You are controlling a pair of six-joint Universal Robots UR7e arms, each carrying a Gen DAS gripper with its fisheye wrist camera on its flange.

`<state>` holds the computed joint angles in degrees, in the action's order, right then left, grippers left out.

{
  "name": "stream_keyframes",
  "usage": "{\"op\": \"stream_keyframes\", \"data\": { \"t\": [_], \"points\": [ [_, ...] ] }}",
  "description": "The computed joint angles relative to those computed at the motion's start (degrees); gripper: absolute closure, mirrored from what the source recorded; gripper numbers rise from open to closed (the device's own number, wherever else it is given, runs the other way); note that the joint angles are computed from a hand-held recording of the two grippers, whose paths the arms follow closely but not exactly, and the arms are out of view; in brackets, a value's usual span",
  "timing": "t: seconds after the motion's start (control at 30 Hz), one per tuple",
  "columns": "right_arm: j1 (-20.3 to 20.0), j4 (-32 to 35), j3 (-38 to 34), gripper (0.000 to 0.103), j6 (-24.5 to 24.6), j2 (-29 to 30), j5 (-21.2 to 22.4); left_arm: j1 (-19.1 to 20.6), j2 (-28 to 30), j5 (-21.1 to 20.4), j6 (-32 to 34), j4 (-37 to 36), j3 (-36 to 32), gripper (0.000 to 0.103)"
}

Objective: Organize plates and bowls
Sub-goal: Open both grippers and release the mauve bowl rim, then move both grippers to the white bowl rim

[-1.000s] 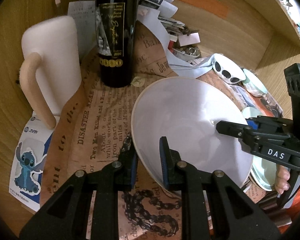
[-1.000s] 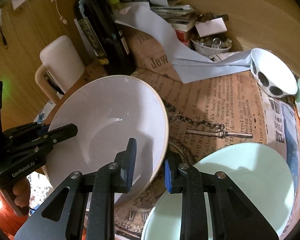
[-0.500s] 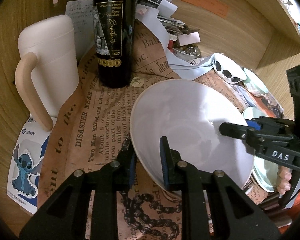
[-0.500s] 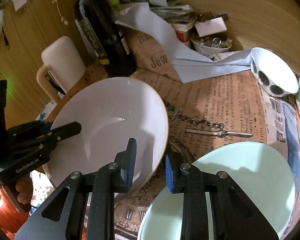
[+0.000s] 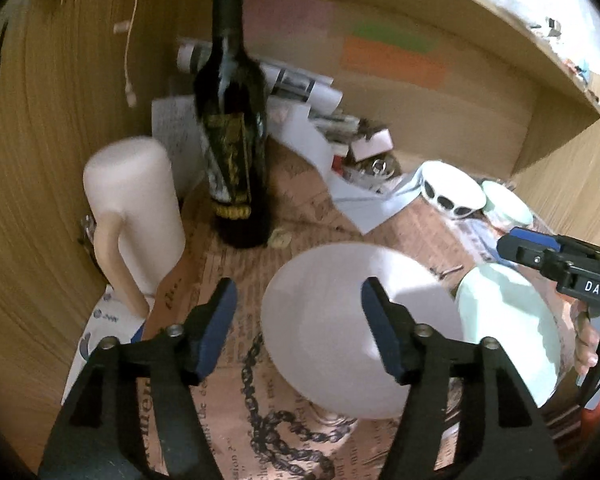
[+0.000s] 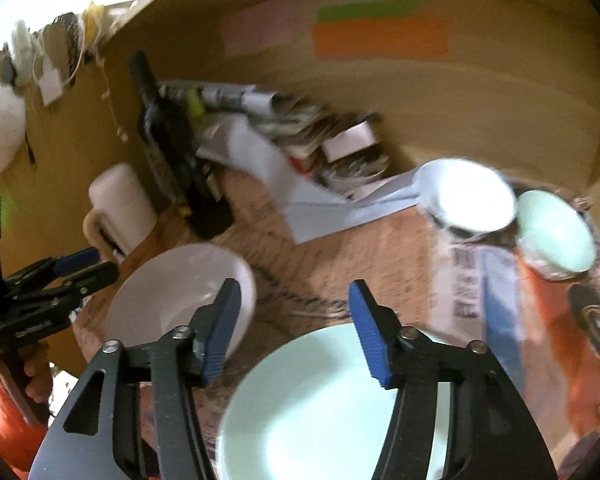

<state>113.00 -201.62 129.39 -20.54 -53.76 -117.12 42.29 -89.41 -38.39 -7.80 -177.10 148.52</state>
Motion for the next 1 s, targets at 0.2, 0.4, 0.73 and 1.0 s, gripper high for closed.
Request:
{"op": "stream_keyframes", "data": {
  "t": [0.2,0.4,0.73,1.0],
  "points": [
    [-1.7,-3.8,1.5,0.048,-2.0,-3.8,-1.7,-2.5,2.4,0.3,-1.0,-1.4,-1.9,0.012],
    [-4.2,-7.8,2.3,0.036,-5.0,-6.9,-3.4,-3.6,9.1,0.6,1.0,-5.6,-5.4,0.009],
    [-10.7,-6.4,0.2,0.036,-5.8,-10.4,-3.1,-1.2,21.5,-4.0,2.6,-5.2,-15.7,0.008],
    [-15.5,-4.7,-2.2,0.036,-5.1,-12.0,-1.4,1.0,28.9,-6.1,1.5,3.3,-25.3,0.008]
  ]
}}
